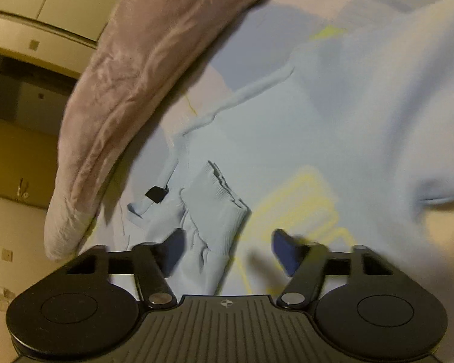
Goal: Fold clothes
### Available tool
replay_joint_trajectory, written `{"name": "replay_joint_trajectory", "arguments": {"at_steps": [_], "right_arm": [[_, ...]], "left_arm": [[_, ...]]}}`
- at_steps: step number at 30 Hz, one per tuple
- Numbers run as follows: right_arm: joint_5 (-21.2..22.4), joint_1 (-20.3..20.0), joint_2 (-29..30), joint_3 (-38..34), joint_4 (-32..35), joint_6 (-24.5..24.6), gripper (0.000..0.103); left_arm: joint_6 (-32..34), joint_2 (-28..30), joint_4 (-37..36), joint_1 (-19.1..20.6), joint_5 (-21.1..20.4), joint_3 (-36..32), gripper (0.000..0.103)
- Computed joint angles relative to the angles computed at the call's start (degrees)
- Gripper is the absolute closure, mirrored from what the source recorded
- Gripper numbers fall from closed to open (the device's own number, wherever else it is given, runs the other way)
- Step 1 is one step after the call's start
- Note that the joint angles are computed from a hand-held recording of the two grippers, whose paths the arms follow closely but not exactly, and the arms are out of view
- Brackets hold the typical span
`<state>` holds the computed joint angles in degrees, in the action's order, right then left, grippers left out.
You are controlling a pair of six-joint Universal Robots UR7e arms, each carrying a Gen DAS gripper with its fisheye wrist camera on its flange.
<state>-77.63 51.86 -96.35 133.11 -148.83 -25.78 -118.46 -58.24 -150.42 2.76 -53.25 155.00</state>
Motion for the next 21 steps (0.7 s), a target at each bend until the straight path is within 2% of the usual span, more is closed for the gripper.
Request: {"name": "replay_joint_trajectory", "arguments": {"at_steps": [2,5,6,7,8,10,13,15,17,19,21], "right_arm": [[-1.4,1.3,3.6,0.1,-4.6,0.8,0.038],[-2.2,2.5,6.1,1.0,-9.8,-0.9,0.039],[-2.7,2.9,6.5,1.3,-11.0,-1.6,0.048],[-3.0,3.1,6.3,1.6,-11.7,-3.6,0.101],[-2.3,2.9,5.3,2.2,-12.3,-4.9,0.100],[3.4,0.8,0.9,4.7,-13.2,-9.7,0.100],[3.9,-0.5,-6.1,9.3,-18.5,-16.9,0.100],[1.4,-1.6,-7.9,10.9,-21.2,-17.0,0.100],[-5.7,-0.9,-4.4,10.8,-25.1,-16.2,0.099],[-10.6,-0.2,-1.1,9.3,-25.4,-13.3,0.099],[-10.4,0.0,-0.8,8.9,-25.5,-11.8,0.099]], "left_arm": [[-0.2,0.2,-2.3,0.9,0.7,1.0,0.085],[2.6,1.1,-5.4,2.7,1.2,1.5,0.085],[4.0,1.9,-6.7,3.7,1.6,1.3,0.085],[5.1,2.4,-8.0,4.5,2.0,1.3,0.085],[6.1,3.0,-9.5,5.3,2.3,1.3,0.085],[8.1,3.5,-11.0,6.3,3.0,1.2,0.085],[11.5,4.3,-12.5,8.0,3.4,0.7,0.085],[13.9,5.2,-13.6,9.4,3.5,0.0,0.085],[15.8,6.0,-14.8,11.1,3.4,-0.6,0.085],[17.8,6.2,-15.4,12.5,4.0,-1.4,0.085],[20.1,6.0,-15.0,13.6,5.5,-2.3,0.085]]}}
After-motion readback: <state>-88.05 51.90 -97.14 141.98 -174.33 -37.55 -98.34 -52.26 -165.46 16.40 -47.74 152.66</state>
